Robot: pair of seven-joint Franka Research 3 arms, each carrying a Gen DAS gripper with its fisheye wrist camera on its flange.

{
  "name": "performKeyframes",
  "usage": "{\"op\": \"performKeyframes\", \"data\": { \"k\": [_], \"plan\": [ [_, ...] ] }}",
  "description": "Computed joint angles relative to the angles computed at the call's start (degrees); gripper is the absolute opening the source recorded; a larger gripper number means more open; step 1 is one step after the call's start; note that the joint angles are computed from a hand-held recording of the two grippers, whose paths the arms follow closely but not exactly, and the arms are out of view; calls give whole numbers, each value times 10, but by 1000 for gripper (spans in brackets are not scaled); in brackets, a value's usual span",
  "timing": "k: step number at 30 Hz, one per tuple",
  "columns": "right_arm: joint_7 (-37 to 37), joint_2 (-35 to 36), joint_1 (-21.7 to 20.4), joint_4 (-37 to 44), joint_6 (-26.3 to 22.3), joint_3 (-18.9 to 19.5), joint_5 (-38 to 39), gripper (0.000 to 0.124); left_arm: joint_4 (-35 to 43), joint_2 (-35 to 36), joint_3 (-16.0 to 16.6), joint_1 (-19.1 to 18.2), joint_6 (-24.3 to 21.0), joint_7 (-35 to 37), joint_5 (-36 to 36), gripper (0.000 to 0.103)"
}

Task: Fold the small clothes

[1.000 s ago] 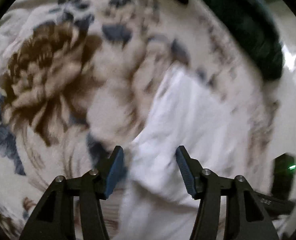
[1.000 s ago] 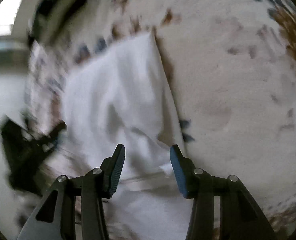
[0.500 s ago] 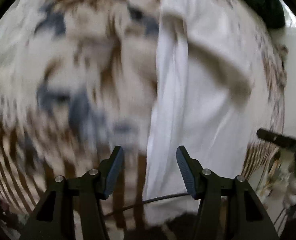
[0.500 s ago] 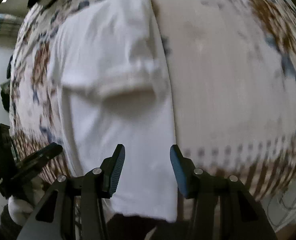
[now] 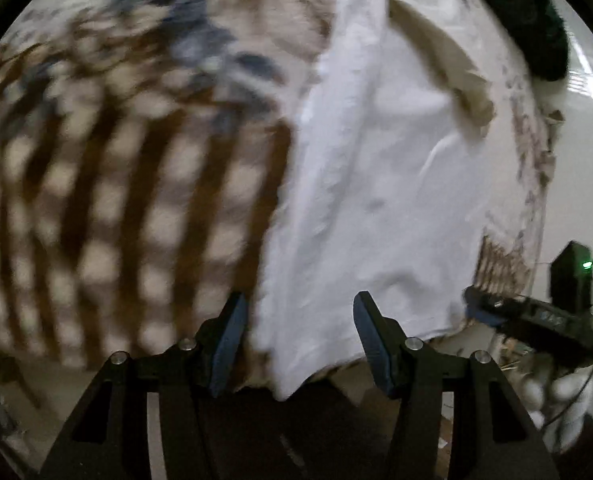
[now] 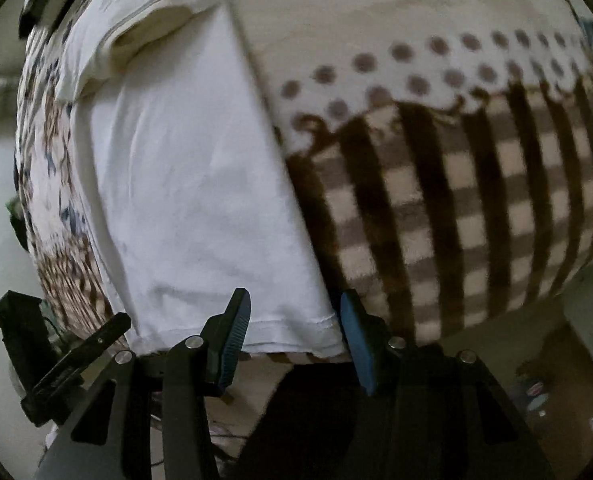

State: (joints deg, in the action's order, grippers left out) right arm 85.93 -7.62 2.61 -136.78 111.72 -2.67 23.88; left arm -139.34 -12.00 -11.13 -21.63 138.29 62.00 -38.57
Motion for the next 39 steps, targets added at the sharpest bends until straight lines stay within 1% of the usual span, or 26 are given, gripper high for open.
{"op": "performKeyframes", "data": {
  "k": [3,5,6,7,9,10,12,14,16,19,20,23,25,26,27,29,30,31,32,33,34,35,36,37,38,39],
  "plan": [
    [-23,8,-14,-4,-2,-15,16,49,22,36,-8,-2,15,9,7,52],
    [-35,19,-24,-1,-5,-24,29,49,24,38,-20,-4,36,4,28,46],
    [-41,19,-29,-6,-3,-28,43,48,28,39,-24,-4,41,2,45,16],
    [-42,19,-29,-10,6,-25,57,34,30,35,-25,-5,37,5,55,4],
    [-67,22,-37,-7,-13,-33,78,7,29,27,-30,-9,46,-11,73,4],
    [-75,20,-41,-8,-24,-36,87,6,20,15,-28,-12,52,-15,64,4],
    [-86,7,-48,-14,-29,-38,97,5,9,3,-19,-18,62,-20,40,4],
    [-93,-2,-53,-10,-47,-41,110,5,-8,-29,-7,-19,65,-36,14,4],
    [-102,-11,-61,1,-70,-48,119,5,-14,-50,8,-24,72,-43,-14,4],
    [-116,-11,-77,44,-119,-64,143,4,-11,-81,32,-22,81,-57,-45,4],
    [-121,-5,-82,68,-137,-68,154,4,-1,-76,33,-22,90,-64,-50,4],
    [-128,22,-89,140,-165,-70,194,4,47,-50,56,-16,118,-44,-79,4],
    [-129,53,-91,193,-165,-66,217,4,95,-4,66,-9,140,-14,-110,4],
    [-126,71,-92,218,-160,-62,229,4,115,16,62,-2,147,-9,-117,4],
    [-121,96,-91,251,-149,-58,244,4,154,54,65,9,153,8,-131,4],
    [-101,140,-86,303,-116,-42,264,4,227,128,59,26,159,23,-148,5],
    [-88,174,-83,341,-94,-34,270,4,269,172,59,40,160,36,-162,6],
    [-77,197,-74,371,-88,-37,273,4,301,206,55,53,162,51,-178,7],
    [-60,240,-81,419,-67,-19,273,5,328,235,50,67,164,61,-195,10],
    [-42,275,-82,456,-55,-11,274,5,347,257,40,82,172,81,-223,22],
    [-22,302,-84,488,-50,-3,269,5,361,274,32,95,180,93,-243,41],
    [-3,333,-88,525,-52,5,266,6,361,276,26,106,185,99,-251,50],
    [12,361,-104,554,-49,23,271,7,363,281,14,121,204,128,-284,57],
    [18,372,-100,564,-49,25,279,16,361,282,5,131,212,141,-295,57],
    [17,383,-108,577,-47,33,284,24,354,276,3,137,209,132,-280,57],
    [8,384,-115,583,-41,39,284,41,347,272,8,139,197,105,-236,57]
  ]
}}
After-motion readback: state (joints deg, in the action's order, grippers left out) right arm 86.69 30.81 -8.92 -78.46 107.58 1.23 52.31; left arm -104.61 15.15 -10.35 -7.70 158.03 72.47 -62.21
